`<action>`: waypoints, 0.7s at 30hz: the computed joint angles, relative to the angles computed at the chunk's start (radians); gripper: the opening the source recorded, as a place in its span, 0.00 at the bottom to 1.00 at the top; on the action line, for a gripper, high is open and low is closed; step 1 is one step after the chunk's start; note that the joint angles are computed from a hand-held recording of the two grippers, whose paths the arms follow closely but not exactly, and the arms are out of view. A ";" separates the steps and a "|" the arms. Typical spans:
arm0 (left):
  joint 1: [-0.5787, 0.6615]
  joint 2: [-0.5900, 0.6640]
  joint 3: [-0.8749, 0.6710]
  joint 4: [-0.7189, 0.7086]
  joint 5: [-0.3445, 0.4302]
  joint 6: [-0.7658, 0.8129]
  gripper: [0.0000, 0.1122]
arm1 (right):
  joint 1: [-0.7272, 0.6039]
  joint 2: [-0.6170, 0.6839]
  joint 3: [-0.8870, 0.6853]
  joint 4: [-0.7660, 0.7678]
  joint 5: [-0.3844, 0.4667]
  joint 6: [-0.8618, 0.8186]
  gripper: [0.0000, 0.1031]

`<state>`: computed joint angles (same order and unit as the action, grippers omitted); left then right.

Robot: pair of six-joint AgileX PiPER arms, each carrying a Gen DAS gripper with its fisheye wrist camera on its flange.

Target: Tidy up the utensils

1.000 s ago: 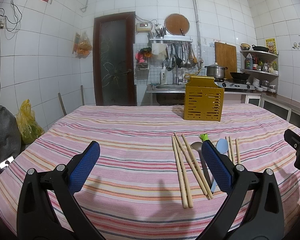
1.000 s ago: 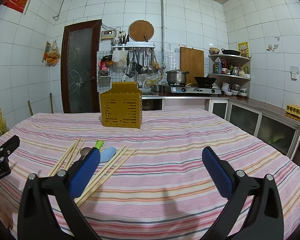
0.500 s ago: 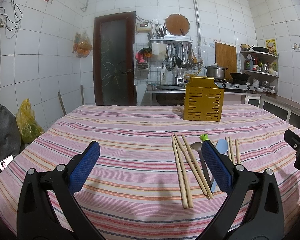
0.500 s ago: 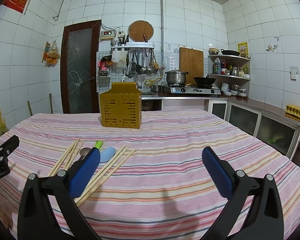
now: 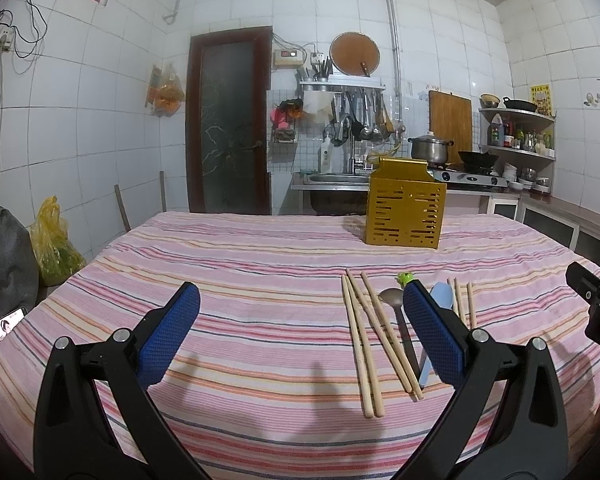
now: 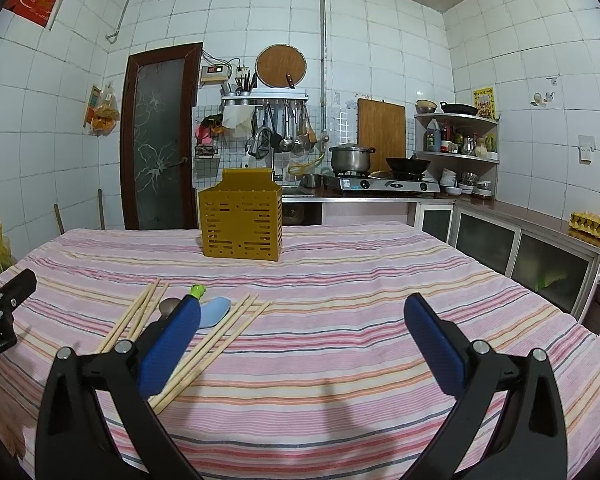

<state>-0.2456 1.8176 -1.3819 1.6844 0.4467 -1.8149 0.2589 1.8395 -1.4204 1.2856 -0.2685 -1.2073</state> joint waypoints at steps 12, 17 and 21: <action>-0.011 -0.001 -0.007 -0.040 0.018 0.048 0.87 | 0.026 0.003 -0.010 0.084 -0.034 -0.108 0.96; -0.015 -0.001 -0.011 -0.049 0.026 0.066 0.87 | 0.015 0.004 -0.020 0.122 -0.004 -0.144 0.96; -0.005 0.008 -0.032 -0.111 0.011 0.124 0.87 | 0.014 0.003 -0.022 0.158 0.000 -0.181 0.96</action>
